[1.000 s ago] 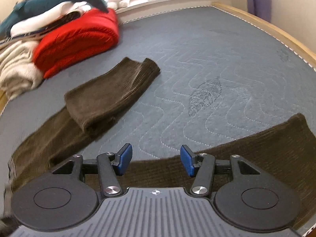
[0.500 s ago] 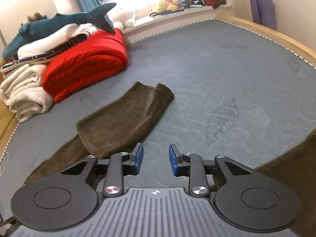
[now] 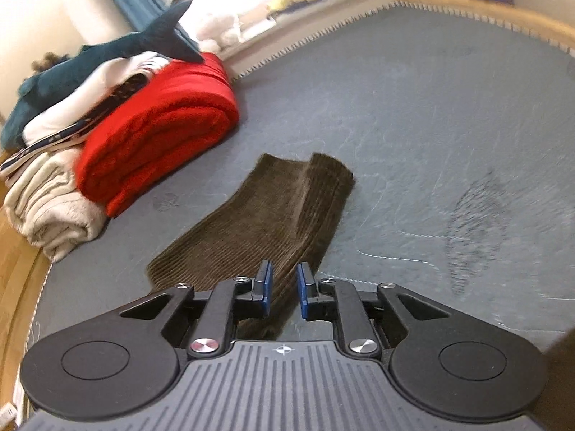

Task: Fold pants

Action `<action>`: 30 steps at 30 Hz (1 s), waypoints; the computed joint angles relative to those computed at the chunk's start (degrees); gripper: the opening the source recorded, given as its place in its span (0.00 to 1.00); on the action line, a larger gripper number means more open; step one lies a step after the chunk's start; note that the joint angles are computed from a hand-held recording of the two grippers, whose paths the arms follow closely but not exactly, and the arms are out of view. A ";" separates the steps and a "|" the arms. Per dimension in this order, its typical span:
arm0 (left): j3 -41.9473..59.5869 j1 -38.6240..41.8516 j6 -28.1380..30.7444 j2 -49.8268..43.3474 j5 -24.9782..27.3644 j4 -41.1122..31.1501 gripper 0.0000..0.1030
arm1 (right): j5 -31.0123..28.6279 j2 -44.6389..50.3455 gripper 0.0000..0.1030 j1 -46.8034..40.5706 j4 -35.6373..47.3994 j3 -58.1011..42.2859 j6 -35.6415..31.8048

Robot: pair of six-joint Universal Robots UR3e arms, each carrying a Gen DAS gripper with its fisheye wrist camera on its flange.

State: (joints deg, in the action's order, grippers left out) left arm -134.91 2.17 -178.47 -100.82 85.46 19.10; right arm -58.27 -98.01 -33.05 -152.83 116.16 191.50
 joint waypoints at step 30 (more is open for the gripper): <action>0.67 -0.85 0.55 -1.69 1.32 1.17 0.42 | -1.01 35.87 0.06 1.69 -32.62 -22.45 23.46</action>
